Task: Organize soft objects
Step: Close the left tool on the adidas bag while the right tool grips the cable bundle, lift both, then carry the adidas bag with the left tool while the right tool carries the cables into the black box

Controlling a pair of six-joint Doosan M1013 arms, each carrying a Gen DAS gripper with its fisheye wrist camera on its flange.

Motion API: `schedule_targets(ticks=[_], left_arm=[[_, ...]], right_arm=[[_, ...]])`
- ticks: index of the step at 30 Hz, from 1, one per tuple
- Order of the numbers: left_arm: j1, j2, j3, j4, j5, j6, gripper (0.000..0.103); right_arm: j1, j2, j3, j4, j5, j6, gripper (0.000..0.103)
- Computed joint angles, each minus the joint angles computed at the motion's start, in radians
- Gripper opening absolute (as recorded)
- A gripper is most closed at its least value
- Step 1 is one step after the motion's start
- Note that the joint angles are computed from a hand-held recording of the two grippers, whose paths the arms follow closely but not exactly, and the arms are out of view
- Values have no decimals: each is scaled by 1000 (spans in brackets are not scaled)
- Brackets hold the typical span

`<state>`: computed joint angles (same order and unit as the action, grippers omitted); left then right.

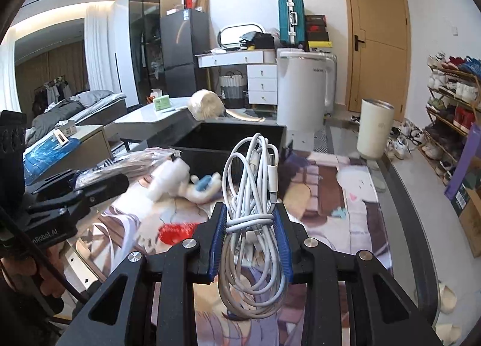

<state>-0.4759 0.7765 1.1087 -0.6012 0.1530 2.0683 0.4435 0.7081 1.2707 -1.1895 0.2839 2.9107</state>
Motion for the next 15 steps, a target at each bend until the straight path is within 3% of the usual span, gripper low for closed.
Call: schedule_targets(ticks=[4,15], left_arm=[[6,6,-19,-86,13,82,47],[14,54,-124,-26,57,28,47]], right_arm=[[-3,6,-28,36,-17,-56,31],[-20,47,-128,281,-33,-309,31]])
